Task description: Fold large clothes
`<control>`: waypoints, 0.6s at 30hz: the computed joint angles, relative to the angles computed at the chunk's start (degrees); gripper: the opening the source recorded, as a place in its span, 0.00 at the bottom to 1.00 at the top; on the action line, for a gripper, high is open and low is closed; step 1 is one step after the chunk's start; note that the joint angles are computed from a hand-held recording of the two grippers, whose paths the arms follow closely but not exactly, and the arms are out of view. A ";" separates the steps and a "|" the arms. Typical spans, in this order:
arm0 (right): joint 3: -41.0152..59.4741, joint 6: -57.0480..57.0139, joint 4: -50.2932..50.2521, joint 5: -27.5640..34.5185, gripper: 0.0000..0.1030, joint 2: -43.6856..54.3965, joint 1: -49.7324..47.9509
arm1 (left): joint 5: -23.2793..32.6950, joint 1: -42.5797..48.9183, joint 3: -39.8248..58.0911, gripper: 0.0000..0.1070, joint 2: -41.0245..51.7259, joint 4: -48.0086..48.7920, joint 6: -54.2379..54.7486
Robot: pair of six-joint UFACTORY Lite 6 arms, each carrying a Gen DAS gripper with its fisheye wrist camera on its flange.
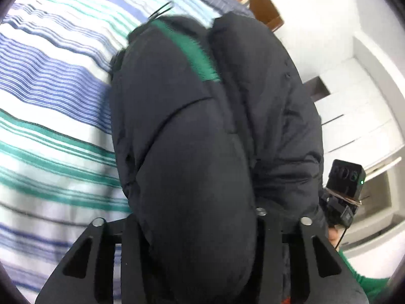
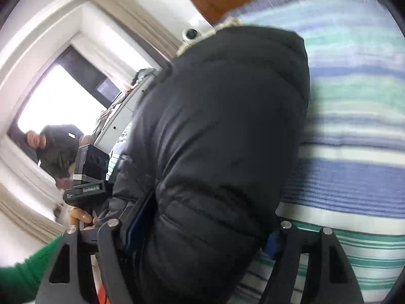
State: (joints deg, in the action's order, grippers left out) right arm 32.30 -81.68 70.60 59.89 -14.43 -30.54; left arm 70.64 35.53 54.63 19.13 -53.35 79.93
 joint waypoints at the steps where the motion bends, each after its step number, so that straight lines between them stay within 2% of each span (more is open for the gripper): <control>1: 0.28 0.00 -0.36 1.06 0.70 -2.12 -0.29 | 1.39 0.20 -1.10 0.32 -2.78 -0.35 0.42; 3: 2.34 -1.22 -0.08 4.72 0.69 -4.48 -2.34 | 2.83 -1.34 -2.17 0.32 -7.95 -1.55 -0.28; 7: 12.91 -2.67 3.85 9.51 0.70 2.16 -4.20 | 2.99 -8.45 2.71 0.32 -13.42 -6.03 -6.37; 13: 32.95 -1.77 8.33 10.36 0.70 21.33 -4.13 | -3.80 -19.46 15.95 0.33 -7.56 -11.61 -13.54; 14: 36.83 -0.73 8.09 10.46 0.70 26.09 -4.48 | -6.88 -22.18 16.42 0.38 -5.93 -12.32 -13.45; 15: 41.17 1.34 6.98 10.56 0.74 31.76 -4.64 | -11.52 -25.19 15.78 0.41 -4.63 -12.13 -13.25; 17: 46.83 6.90 2.89 7.69 0.82 40.35 -4.22 | -20.15 -30.55 16.56 0.62 0.76 -9.38 -16.00; 18: 48.90 10.82 -0.91 3.44 0.85 44.66 -4.17 | -25.69 -33.87 18.02 0.66 5.40 -5.19 -20.28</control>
State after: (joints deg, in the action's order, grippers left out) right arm 81.20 -70.86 69.68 63.34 30.22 -34.70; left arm 44.95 1.66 72.64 24.53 -58.54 59.65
